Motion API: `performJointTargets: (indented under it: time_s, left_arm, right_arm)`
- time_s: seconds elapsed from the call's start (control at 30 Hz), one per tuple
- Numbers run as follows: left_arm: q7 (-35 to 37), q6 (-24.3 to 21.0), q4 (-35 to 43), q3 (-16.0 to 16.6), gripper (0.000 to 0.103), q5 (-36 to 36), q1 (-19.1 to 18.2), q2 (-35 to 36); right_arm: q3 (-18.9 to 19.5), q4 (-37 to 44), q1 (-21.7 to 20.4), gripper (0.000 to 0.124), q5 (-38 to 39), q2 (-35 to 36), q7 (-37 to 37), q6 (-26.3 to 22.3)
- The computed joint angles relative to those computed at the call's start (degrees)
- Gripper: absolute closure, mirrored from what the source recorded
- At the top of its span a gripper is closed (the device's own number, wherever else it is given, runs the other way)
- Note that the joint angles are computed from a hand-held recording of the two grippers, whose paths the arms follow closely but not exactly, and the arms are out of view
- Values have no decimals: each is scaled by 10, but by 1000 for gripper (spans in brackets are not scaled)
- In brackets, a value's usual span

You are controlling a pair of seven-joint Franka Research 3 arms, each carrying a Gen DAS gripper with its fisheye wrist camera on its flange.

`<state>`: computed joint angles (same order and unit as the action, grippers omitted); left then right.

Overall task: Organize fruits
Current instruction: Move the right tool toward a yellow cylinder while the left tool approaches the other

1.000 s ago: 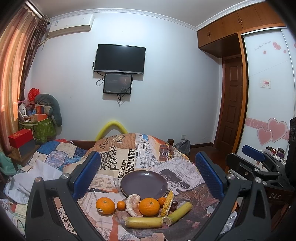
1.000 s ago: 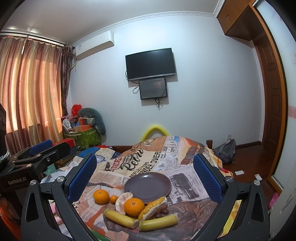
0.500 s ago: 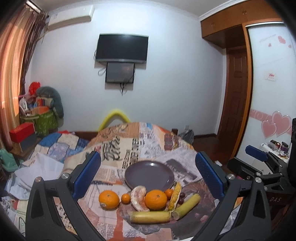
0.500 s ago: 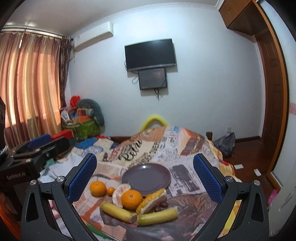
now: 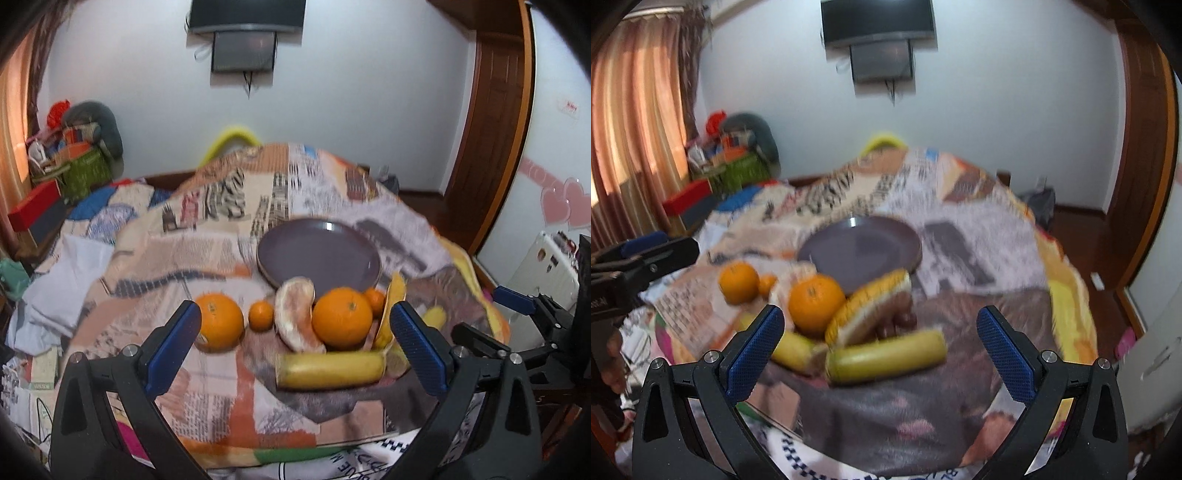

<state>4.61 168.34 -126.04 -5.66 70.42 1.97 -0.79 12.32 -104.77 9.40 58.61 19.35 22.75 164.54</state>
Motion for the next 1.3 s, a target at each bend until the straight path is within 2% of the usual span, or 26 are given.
performJointTargets:
  time_s: [0.1,0.2,0.4,0.47,0.57,0.73,0.9,1.07,1.2,1.3]
  left_arm:
    - [63,9,0,1,0,-68,-2,24]
    - [122,13,0,3,0,-135,-8,43]
    - [200,17,4,10,0,-234,-20,67]
    - [204,11,11,15,0,-237,-29,75]
    - [210,-6,27,18,0,-236,-42,86]
    - [252,-31,52,13,0,-267,-58,110]
    - [254,-77,77,17,0,-272,-80,132]
    - [205,-126,97,30,0,-206,-108,144]
    - [204,-125,91,25,0,-200,-102,140]
    - [202,-128,74,24,0,-205,-94,126]
  right_arm:
    - [-20,1,15,21,-57,11,52,-17]
    - [-22,10,22,21,-96,28,80,-21]
    - [-34,29,35,21,-184,60,152,-21]
    - [-38,34,36,21,-209,67,177,-24]
    - [-16,42,7,21,-199,72,166,-47]
    - [-16,34,-3,21,-202,68,158,-47]
    - [-13,29,-22,21,-188,64,140,-58]
    - [-26,28,-20,21,-195,64,147,-45]
    - [-36,32,-18,21,-209,67,173,-45]
    - [-26,30,-30,21,-198,60,170,-54]
